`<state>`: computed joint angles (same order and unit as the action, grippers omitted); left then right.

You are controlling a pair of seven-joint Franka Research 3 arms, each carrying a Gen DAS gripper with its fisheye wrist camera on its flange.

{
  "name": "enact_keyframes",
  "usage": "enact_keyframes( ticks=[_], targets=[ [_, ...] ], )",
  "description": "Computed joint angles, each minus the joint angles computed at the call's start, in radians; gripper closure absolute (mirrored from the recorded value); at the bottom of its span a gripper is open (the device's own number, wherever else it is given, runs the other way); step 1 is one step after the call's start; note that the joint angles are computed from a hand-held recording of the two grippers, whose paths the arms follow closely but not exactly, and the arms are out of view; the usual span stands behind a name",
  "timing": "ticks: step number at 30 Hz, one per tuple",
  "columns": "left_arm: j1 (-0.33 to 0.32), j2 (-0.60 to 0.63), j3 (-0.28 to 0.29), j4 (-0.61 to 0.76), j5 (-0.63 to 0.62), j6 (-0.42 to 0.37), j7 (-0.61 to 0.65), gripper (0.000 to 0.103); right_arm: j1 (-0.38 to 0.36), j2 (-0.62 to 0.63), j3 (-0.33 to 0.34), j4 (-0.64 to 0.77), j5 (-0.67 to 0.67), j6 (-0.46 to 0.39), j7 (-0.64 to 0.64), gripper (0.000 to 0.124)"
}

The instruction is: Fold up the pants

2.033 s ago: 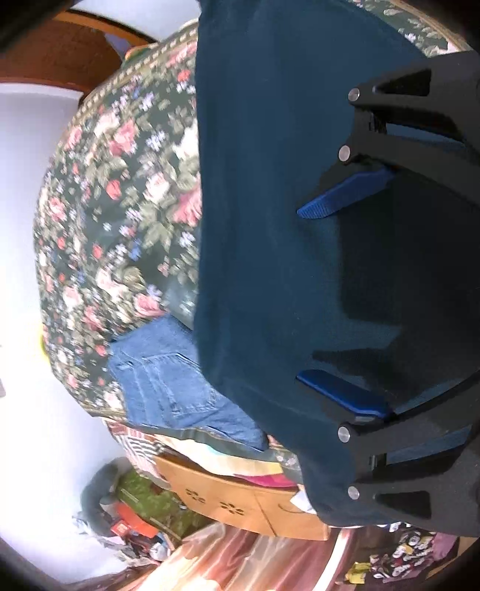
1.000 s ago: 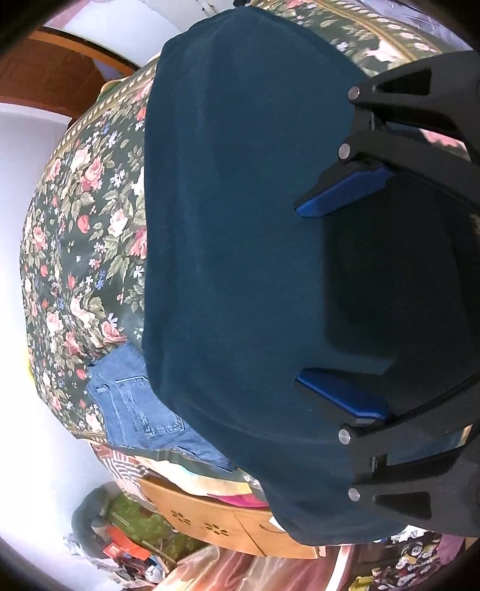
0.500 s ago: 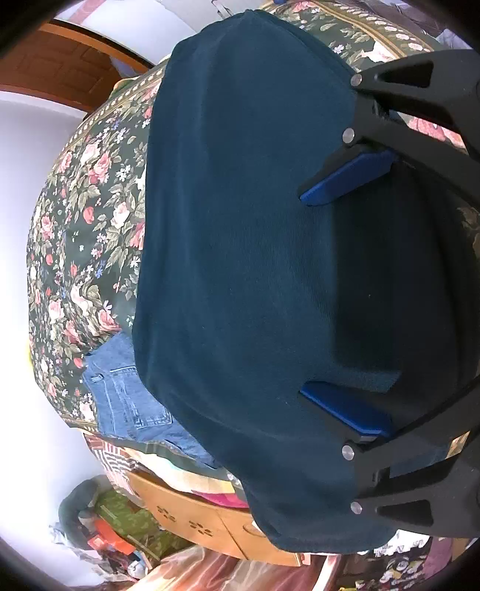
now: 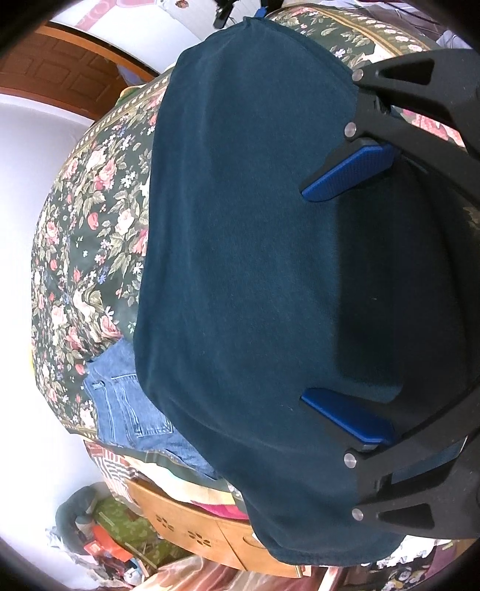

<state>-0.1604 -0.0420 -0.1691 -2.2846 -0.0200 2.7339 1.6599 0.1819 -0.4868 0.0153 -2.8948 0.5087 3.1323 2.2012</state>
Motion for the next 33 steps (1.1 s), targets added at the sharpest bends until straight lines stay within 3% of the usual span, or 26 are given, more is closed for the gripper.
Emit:
enact_keyframes(
  ticks=[1, 3, 9, 11, 16, 22, 27, 30, 33],
  targets=[
    [0.000, 0.000, 0.000, 0.000, -0.001, 0.001, 0.001, 0.000, -0.051, 0.017, 0.040, 0.012, -0.017, -0.004, 0.019, 0.043],
    [0.000, 0.002, 0.000, 0.000, -0.006, 0.003, 0.007, 0.000, -0.158, 0.024, 0.121, 0.020, -0.068, -0.031, 0.064, 0.058],
    [0.000, 0.004, -0.001, 0.002, -0.008, 0.005, 0.009, 0.000, -0.199, 0.038, 0.096, 0.018, -0.114, -0.010, 0.094, 0.101],
    [0.001, 0.004, -0.002, 0.002, -0.005, 0.004, 0.006, 0.000, -0.230, 0.025, 0.123, 0.011, -0.133, -0.005, 0.109, 0.105],
    [0.003, -0.006, -0.002, -0.008, 0.016, 0.011, -0.014, 0.000, -0.411, -0.046, 0.305, 0.036, -0.277, -0.055, 0.196, 0.111],
    [0.001, -0.040, 0.014, -0.019, -0.028, 0.024, 0.011, 0.001, -0.430, -0.169, 0.340, 0.097, -0.396, -0.090, 0.203, 0.114],
    [0.008, -0.121, 0.037, -0.061, -0.007, 0.119, 0.008, 0.001, -0.442, -0.167, 0.429, 0.229, -0.509, -0.098, 0.183, 0.114],
    [0.008, -0.165, 0.063, -0.084, 0.002, 0.157, 0.011, 0.001, -0.406, -0.104, 0.462, 0.322, -0.560, -0.082, 0.145, 0.114],
    [0.007, -0.205, 0.100, -0.108, 0.001, 0.180, 0.021, 0.001, -0.305, 0.006, 0.453, 0.398, -0.574, -0.056, 0.091, 0.114]
  ],
)
